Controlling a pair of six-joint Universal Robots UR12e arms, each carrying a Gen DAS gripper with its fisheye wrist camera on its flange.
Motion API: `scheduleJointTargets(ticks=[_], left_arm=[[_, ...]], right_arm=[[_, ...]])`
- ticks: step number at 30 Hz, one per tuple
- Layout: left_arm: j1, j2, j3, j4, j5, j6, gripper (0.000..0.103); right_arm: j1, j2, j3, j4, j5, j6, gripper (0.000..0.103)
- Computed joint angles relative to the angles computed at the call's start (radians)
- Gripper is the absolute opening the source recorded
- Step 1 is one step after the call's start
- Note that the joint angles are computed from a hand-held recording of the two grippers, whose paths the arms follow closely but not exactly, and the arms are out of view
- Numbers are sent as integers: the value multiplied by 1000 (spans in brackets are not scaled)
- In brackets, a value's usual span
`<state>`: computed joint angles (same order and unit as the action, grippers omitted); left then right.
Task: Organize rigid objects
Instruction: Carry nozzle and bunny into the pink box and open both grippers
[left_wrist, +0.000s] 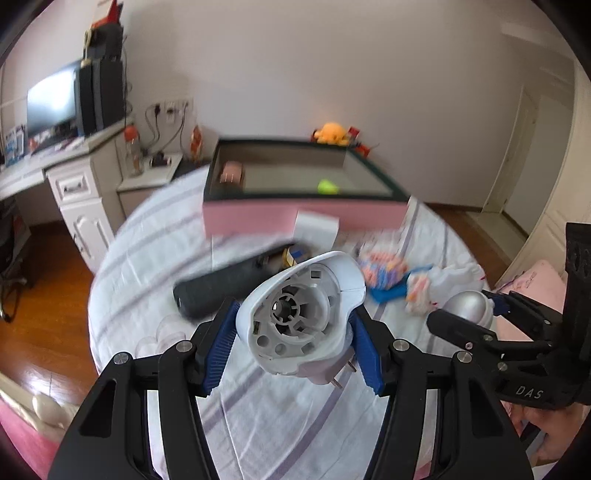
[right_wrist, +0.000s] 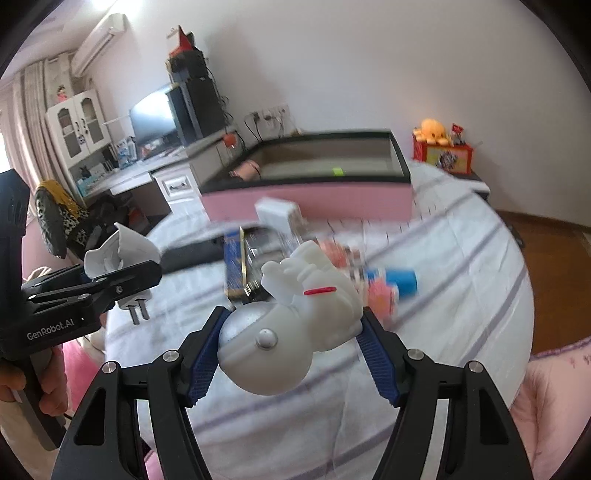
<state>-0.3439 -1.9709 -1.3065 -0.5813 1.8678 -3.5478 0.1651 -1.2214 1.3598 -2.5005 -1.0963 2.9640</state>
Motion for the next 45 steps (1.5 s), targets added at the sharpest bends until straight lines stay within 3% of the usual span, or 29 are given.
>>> scheduleJointTargets(ticks=[9, 14, 19, 28, 32, 38, 41, 45], left_arm=[[13, -57, 143, 68, 57, 84, 60], [32, -126, 275, 15, 55, 126, 60], [68, -221, 438, -108, -6, 126, 60], [96, -425, 757, -429, -34, 116, 60], [101, -465, 807, -497, -48, 109, 60], [102, -488, 834, -535, -44, 96, 61], [98, -481, 815, -517, -22, 91, 62], [88, -437, 736, -443, 26, 86, 77]], right_arm=[[7, 59, -137, -45, 46, -25, 71], [19, 131, -271, -2, 4, -60, 71], [32, 227, -427, 60, -53, -92, 71], [48, 409, -714, 316, -168, -160, 71], [48, 445, -765, 380, -195, -179, 71], [50, 460, -777, 395, -210, -226, 71], [53, 467, -785, 396, -232, -225, 71], [51, 440, -726, 308, -236, -217, 74]])
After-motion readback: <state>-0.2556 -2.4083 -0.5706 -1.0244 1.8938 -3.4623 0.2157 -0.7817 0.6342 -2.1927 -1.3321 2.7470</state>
